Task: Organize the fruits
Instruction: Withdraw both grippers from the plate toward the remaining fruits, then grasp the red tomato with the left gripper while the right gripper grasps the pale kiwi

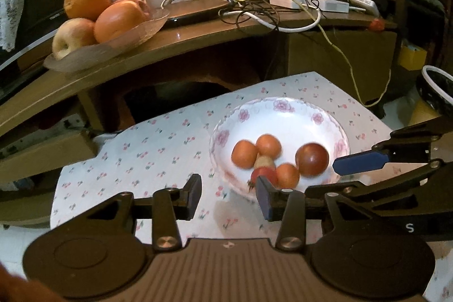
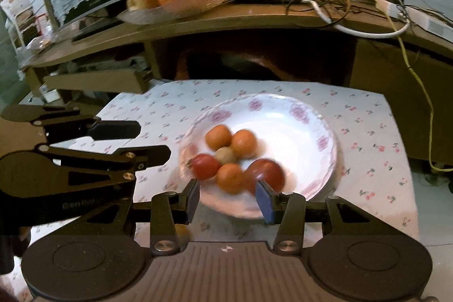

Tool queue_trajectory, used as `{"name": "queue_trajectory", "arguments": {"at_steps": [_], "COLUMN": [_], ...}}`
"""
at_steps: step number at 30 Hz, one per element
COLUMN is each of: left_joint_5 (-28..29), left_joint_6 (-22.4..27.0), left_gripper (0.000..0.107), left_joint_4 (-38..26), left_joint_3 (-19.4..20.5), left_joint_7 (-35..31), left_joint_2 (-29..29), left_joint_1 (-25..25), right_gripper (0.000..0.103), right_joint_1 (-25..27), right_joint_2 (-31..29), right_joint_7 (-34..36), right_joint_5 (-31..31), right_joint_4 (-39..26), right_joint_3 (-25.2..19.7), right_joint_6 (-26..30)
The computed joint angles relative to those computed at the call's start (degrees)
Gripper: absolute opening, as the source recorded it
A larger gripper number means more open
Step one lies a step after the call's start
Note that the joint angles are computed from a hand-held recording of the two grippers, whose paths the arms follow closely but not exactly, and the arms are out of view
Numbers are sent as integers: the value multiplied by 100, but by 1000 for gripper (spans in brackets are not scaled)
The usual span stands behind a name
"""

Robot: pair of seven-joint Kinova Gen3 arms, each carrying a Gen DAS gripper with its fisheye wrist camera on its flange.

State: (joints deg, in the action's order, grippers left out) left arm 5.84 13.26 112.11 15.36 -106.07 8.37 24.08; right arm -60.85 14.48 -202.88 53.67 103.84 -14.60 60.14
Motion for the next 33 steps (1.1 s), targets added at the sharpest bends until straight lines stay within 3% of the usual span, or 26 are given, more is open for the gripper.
{"name": "queue_trajectory", "arguments": {"at_steps": [4,10,13,17,27,29,33], "left_joint_5": [532,481,192,228,-638,-654,-665], "left_joint_6": [82,140,33,-72,-217,-246,-181], "left_gripper": [49,49,49,49,49,48,41], "left_joint_4": [277,591,692,658,452,445,451], "left_joint_3": [193,-100,-262,-237,-693,-606,-473], "left_joint_7": [-601,-683,-496,-481,505,529,535], "left_joint_2": [-228,-303,-252,-88,434,455,425], "left_joint_1": [-447,-431,-342,-468,26,-45,-138], "right_gripper": [47,47,47,47,47,43,27], "right_joint_1": [-74,-87,-137,-145,-115,-146,-146], "right_joint_2": [26,239,344,457,570,582,611], "right_joint_7": [40,453,648,826,1130,1207,1323], "right_joint_5": [-29,-232,-300,-380,-613,-622,-721], "right_joint_4": [-11,-151,-228,-291,-302,-327,-403], "right_joint_3": [-67,-19,69,194,393,410,439], "right_joint_6": [-138,-456,-529,-698,-999,-949,-867]}}
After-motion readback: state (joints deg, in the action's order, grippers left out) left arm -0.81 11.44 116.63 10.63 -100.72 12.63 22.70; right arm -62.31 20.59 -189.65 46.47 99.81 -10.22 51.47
